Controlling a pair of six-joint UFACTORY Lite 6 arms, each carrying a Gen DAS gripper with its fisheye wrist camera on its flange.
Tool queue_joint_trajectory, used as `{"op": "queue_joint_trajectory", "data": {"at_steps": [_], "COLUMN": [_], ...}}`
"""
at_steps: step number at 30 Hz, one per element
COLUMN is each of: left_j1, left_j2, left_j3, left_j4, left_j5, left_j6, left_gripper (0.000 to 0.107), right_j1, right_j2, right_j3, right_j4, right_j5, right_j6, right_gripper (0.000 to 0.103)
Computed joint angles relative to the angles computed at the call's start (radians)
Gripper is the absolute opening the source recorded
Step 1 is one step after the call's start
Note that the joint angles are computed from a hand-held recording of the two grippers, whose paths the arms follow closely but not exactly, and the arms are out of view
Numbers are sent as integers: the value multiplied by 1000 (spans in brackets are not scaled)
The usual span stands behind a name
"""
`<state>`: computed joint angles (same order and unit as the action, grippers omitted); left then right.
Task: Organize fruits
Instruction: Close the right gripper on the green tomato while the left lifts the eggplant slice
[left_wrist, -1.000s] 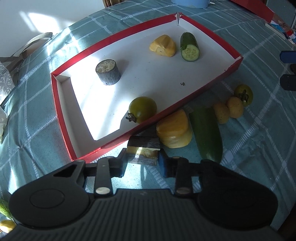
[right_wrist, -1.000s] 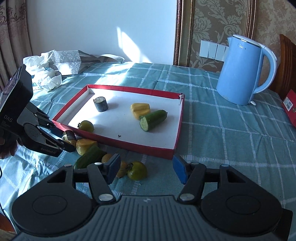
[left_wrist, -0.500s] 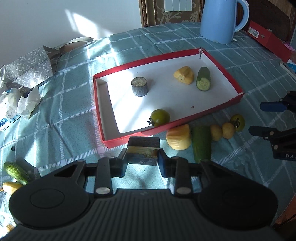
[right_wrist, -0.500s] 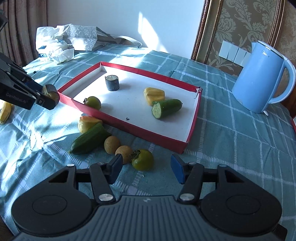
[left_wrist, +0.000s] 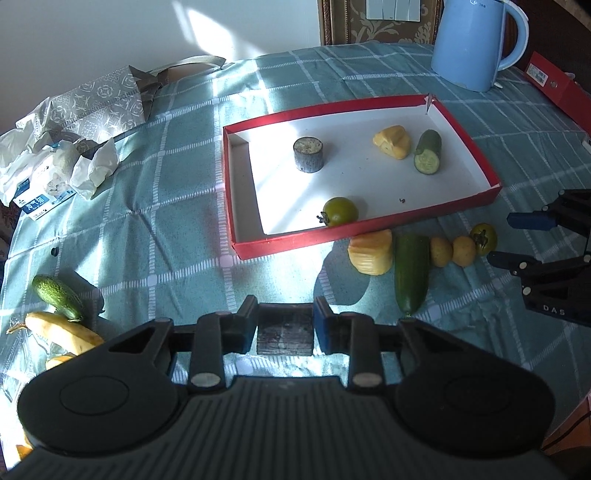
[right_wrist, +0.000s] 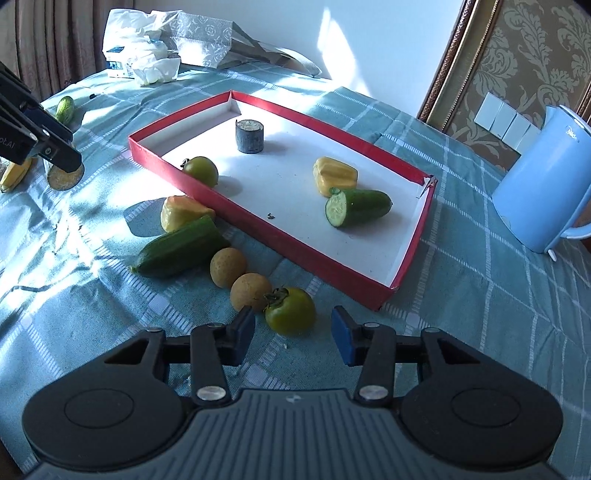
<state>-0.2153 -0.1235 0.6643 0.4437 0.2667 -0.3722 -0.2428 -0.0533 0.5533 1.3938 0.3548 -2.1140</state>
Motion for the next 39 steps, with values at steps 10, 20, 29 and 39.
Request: {"op": "queue_joint_trajectory", "data": {"at_steps": [10, 20, 29, 39], "left_j1": [16, -8, -29, -47], "left_j2": [-20, 15, 25, 54], "left_j3": [-9, -22, -21, -7], "left_j4": [23, 65, 70, 101], "left_j5": [18, 10, 1, 0], "left_j6": [-53, -90, -97, -132], "left_gripper": [29, 29, 29, 29], "right_j1": [-5, 4, 25, 45], "right_j2": [80, 131, 184, 227], "right_j3": [58, 93, 134, 164], "right_j4": [-18, -31, -72, -66], "right_j5": [20, 29, 10, -20], "right_j6": [-94, -155, -144, -150], "right_gripper": [45, 42, 34, 34]}}
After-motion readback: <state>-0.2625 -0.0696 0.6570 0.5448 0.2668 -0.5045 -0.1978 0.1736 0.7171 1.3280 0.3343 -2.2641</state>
